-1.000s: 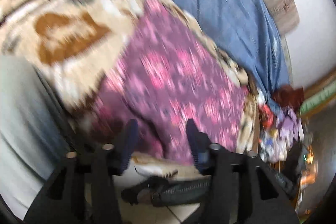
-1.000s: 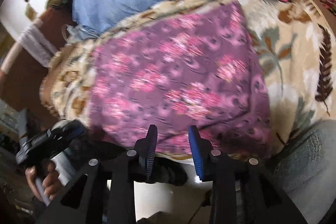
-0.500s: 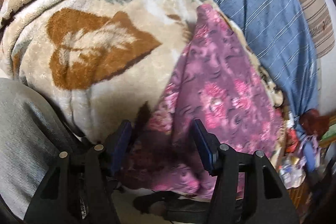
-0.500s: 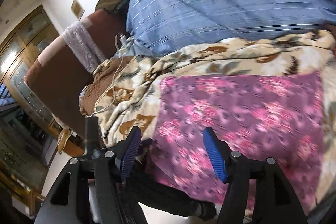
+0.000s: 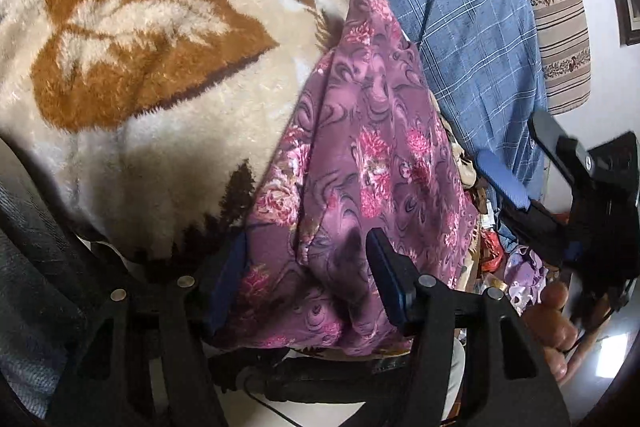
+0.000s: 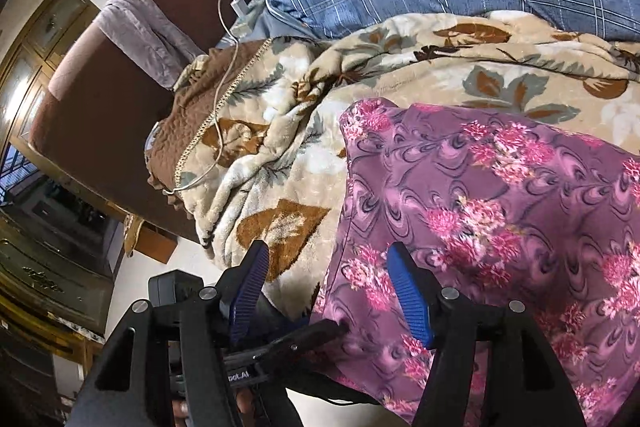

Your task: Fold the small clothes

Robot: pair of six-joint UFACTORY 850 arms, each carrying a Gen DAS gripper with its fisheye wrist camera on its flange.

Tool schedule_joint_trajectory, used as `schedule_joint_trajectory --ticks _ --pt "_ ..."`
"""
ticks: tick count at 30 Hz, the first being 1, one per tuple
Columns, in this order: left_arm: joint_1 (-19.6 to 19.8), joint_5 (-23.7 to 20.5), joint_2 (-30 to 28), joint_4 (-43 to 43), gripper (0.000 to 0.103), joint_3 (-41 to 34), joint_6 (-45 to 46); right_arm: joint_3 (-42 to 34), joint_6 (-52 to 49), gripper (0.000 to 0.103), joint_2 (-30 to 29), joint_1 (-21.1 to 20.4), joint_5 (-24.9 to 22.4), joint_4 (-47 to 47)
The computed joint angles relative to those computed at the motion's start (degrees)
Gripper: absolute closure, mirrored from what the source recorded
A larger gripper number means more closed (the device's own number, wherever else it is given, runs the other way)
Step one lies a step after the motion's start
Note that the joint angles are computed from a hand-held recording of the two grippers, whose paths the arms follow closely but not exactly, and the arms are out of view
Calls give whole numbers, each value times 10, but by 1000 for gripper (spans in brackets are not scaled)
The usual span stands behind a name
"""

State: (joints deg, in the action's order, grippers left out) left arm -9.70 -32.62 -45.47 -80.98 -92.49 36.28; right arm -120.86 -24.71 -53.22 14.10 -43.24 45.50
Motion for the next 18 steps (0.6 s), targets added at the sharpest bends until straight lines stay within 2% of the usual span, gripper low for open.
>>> schedule_joint_trajectory --ticks 3,7,11,16,18 --pt "-2 -2 2 -12 46 3 22 -43 31 41 -25 4 -21 -26" --pt "-2 -6 -1 -10 46 0 7 -85 65 41 -45 10 -32 -66" --pt "3 -16 2 -28 46 10 19 -79 80 40 -38 12 -27 -76" --pt "-3 -1 3 -16 46 8 18 -83 130 40 -41 14 -34 -122" --pt "-5 15 9 -28 60 15 29 -121 161 40 -64 16 -57 -148"
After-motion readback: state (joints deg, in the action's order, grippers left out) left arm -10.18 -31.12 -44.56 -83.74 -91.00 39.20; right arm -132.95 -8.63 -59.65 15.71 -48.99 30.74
